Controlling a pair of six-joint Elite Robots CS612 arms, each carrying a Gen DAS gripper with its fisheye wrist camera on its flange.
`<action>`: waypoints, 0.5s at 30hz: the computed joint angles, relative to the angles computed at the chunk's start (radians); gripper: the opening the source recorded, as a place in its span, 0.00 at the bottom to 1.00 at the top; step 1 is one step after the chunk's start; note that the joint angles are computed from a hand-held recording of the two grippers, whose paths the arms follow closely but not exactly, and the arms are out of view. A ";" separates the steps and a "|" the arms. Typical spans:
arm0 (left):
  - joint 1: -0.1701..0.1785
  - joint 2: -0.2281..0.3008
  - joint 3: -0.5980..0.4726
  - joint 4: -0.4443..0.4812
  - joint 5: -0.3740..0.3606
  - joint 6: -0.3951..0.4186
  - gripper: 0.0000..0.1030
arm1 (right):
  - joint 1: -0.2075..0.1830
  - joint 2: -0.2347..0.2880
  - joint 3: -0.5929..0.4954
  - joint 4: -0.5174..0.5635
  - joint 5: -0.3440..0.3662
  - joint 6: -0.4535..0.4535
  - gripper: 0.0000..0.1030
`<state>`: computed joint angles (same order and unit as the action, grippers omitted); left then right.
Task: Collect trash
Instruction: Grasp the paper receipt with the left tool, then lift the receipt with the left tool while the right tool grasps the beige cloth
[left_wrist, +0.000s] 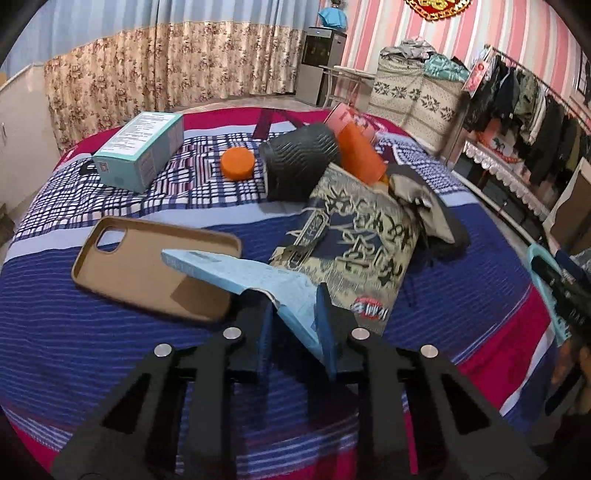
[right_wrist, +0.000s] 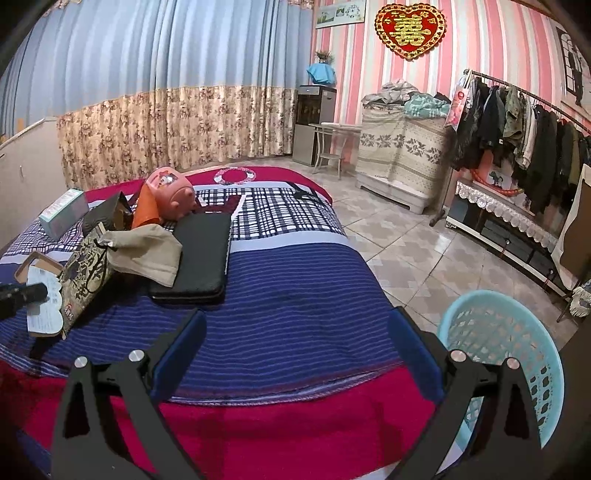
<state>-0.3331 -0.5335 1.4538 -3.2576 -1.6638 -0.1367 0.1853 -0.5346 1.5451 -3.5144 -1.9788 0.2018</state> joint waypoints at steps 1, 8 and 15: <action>0.000 0.000 -0.002 0.000 0.001 -0.001 0.16 | 0.000 0.000 0.001 0.000 0.000 0.000 0.94; -0.014 -0.016 0.030 -0.063 0.066 0.070 0.07 | 0.002 -0.002 0.001 0.001 0.010 -0.006 0.94; -0.004 -0.040 0.079 -0.174 0.129 0.137 0.06 | 0.008 0.009 -0.030 0.017 0.047 -0.014 0.94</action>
<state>-0.3370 -0.5740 1.5332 -3.4314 -1.5346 0.0007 0.1936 -0.5256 1.5152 -3.4976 -1.9316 0.1877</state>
